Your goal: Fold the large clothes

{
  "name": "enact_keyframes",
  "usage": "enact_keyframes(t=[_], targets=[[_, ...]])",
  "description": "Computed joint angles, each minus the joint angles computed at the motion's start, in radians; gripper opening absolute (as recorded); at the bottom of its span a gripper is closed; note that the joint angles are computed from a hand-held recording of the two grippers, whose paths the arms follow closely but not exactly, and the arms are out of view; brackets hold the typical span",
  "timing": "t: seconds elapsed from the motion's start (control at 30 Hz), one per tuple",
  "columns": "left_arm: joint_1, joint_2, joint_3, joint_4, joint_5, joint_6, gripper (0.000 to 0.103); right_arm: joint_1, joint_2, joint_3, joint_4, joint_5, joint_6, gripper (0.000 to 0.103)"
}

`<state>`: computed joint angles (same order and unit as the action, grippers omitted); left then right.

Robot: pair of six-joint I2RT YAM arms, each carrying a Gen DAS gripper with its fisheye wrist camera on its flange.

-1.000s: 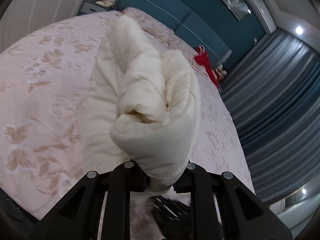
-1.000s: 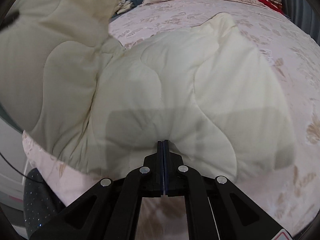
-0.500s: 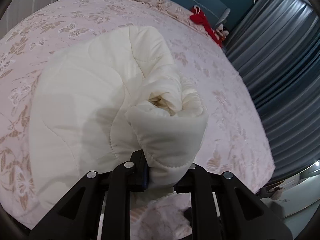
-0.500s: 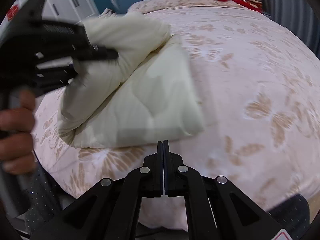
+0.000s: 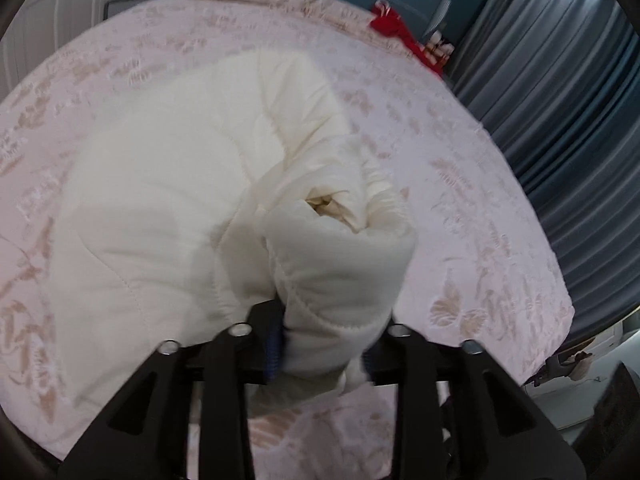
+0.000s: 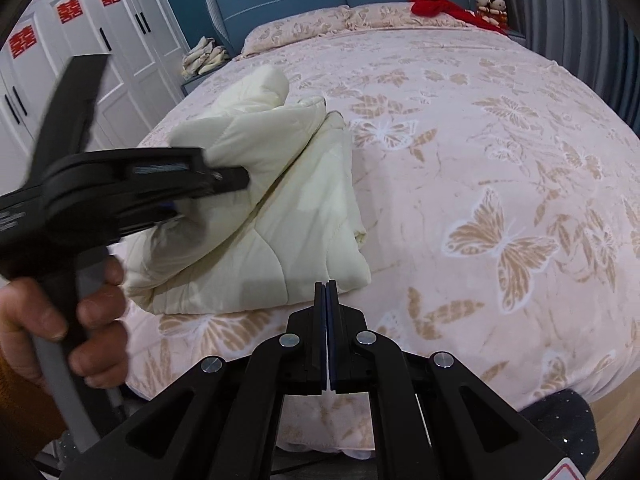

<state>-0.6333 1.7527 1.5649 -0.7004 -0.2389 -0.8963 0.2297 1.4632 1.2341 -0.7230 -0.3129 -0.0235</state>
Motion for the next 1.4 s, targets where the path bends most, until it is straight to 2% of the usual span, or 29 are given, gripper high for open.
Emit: enact_keyframes(t=[0.07,0.13,0.2,0.23,0.27,0.33,0.4,0.53,0.63,0.7,0.77,0.8,0.87,0.9,0.97,1.03,1.07,1.17,1.23,1.4], targets=[[-0.016,-0.075,-0.031,-0.009,-0.022,-0.001,0.054,0.001,-0.01,0.022,-0.017,0.003,-0.006,0.004],[-0.035,-0.166,-0.077,-0.025,-0.061,-0.033,0.079,0.017,-0.025,0.054,-0.025,0.02,-0.016,0.004],[-0.055,-0.285,-0.155,-0.029,-0.11,-0.076,0.08,0.041,-0.033,0.083,-0.018,0.041,-0.033,0.018],[-0.061,-0.338,-0.191,-0.054,-0.13,-0.089,0.082,0.053,-0.036,0.092,-0.013,0.049,-0.033,0.044],[-0.062,-0.359,-0.205,-0.096,-0.147,-0.099,0.082,0.069,-0.04,0.101,0.003,0.05,-0.033,0.056],[-0.059,-0.369,-0.239,-0.159,-0.168,-0.107,0.082,0.101,-0.037,0.119,0.028,0.061,-0.036,0.056],[-0.032,-0.365,-0.29,-0.186,-0.121,-0.119,0.082,0.139,0.0,0.166,0.032,0.082,-0.046,0.056],[-0.012,-0.364,-0.414,-0.15,-0.049,-0.141,0.082,0.191,0.089,0.292,0.022,0.117,-0.034,0.056],[-0.014,-0.346,-0.454,-0.128,-0.033,-0.147,0.081,0.214,0.17,0.399,-0.008,0.118,-0.011,0.056],[-0.017,-0.337,-0.465,-0.127,-0.049,-0.162,0.076,0.226,0.214,0.441,-0.021,0.116,0.002,0.056],[-0.001,-0.316,-0.464,-0.127,-0.065,-0.159,0.072,0.236,0.265,0.486,-0.051,0.121,0.014,0.052],[0.013,-0.314,-0.469,-0.126,-0.062,-0.153,0.066,0.239,0.29,0.505,-0.067,0.131,0.023,0.049],[0.04,-0.317,-0.484,-0.118,-0.05,-0.144,0.063,0.234,0.316,0.526,-0.095,0.139,0.029,0.024],[0.055,-0.327,-0.492,-0.111,-0.042,-0.138,0.059,0.228,0.32,0.53,-0.109,0.132,0.029,0.019],[0.074,-0.345,-0.503,-0.098,-0.035,-0.122,0.049,0.215,0.306,0.514,-0.119,0.121,0.029,0.013],[0.081,-0.358,-0.504,-0.086,-0.025,-0.108,0.036,0.205,0.268,0.467,-0.105,0.109,0.029,0.012],[0.08,-0.357,-0.5,-0.081,-0.022,-0.106,0.032,0.204,0.249,0.444,-0.096,0.111,0.029,0.011],[0.067,-0.358,-0.471,-0.096,-0.044,-0.116,0.031,0.2,0.157,0.315,-0.038,0.165,0.026,0.011],[0.057,-0.347,-0.44,-0.109,-0.058,-0.1,0.031,0.17,0.13,0.261,-0.022,0.161,0.041,0.01],[0.021,-0.28,-0.333,-0.175,-0.101,-0.079,0.031,0.109,0.124,0.189,-0.01,0.155,0.043,0.009]])
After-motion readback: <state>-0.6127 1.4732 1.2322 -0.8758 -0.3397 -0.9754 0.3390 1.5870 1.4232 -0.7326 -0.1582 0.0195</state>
